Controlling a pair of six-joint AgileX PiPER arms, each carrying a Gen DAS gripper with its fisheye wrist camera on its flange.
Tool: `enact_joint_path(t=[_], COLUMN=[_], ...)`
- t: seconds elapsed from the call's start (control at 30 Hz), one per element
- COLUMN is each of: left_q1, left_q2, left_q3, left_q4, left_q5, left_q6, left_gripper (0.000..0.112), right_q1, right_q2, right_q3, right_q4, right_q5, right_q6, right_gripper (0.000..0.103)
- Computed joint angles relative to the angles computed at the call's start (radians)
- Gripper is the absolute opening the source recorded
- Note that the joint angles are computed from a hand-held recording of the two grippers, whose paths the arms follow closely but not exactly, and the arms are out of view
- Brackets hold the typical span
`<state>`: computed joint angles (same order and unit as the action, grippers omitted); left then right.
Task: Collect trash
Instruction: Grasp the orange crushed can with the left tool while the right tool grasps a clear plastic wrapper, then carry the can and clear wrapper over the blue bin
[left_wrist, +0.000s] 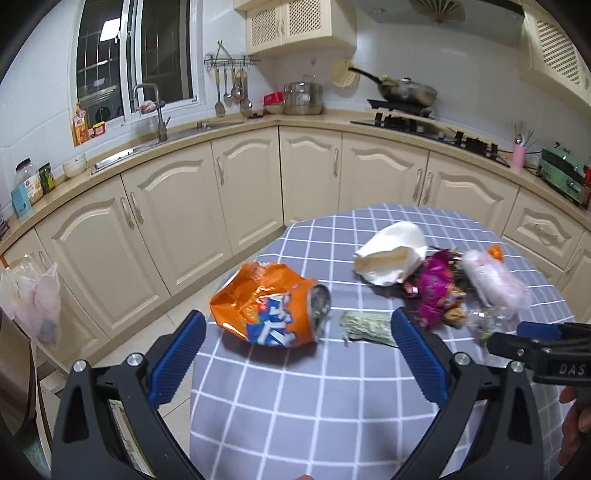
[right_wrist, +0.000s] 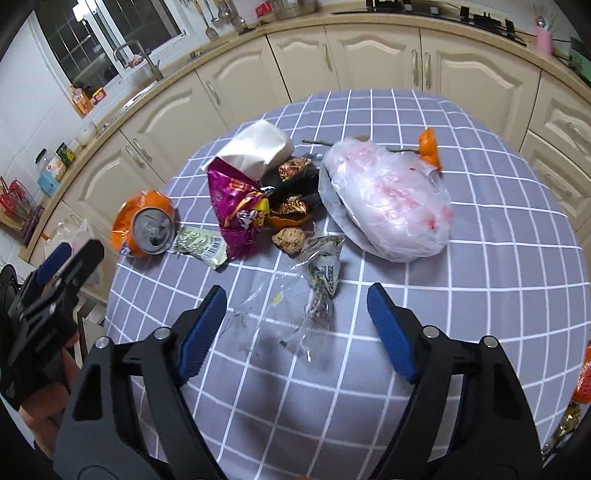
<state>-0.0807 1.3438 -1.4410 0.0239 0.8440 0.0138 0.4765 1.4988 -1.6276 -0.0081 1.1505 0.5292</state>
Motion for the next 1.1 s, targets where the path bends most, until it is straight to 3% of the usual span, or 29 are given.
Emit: enact_joint_path(t=[0.13,0.27,0.37,0.47,0.53,0.83,1.1], left_q1=[0.007,0.010,0.019,0.022,0.018,0.105,0.103], left_q2=[0.079,0.175,0.230,0.248,0.245,0.186,0.062], left_q3=[-0.042,-0.100,-0.136,-0.139,-0.140,-0.132,-0.129], left_q4=[0.008,0.002,-0.016,-0.020,-0.012,-0.194,-0.244], left_q5=[-0.001,0.050,0.087,0.084,0.083,0.138,0.142], left_q6=[0.028,0.089,0.136,0.178,0.183,0.227,0.195], left_gripper=[0.097,0.069,0.054,0.039,0.034,0.031,0.031], right_q1=[-0.022,-0.040,-0.039,-0.046,-0.059,-0.093,-0.181], right_q2=[0.030,0.055,0.067,0.071,0.067,-0.030,-0.143], right_q3=[-0.008,-0.017,-0.016,-0.024,-0.017,0.077,0.105], right_q4=[0.028,0.051,0.049,0.048,0.073,0.125,0.197], right_q5=[-0.002,-0.002,-0.005,0.000,-0.006,-0.043,-0.043], right_q6=[-0.025,-0.050,-0.060,-0.080,-0.105,-0.172,-0.237], right_gripper=[0.068,0.058,0.049,0.030,0.024,0.024,0.024])
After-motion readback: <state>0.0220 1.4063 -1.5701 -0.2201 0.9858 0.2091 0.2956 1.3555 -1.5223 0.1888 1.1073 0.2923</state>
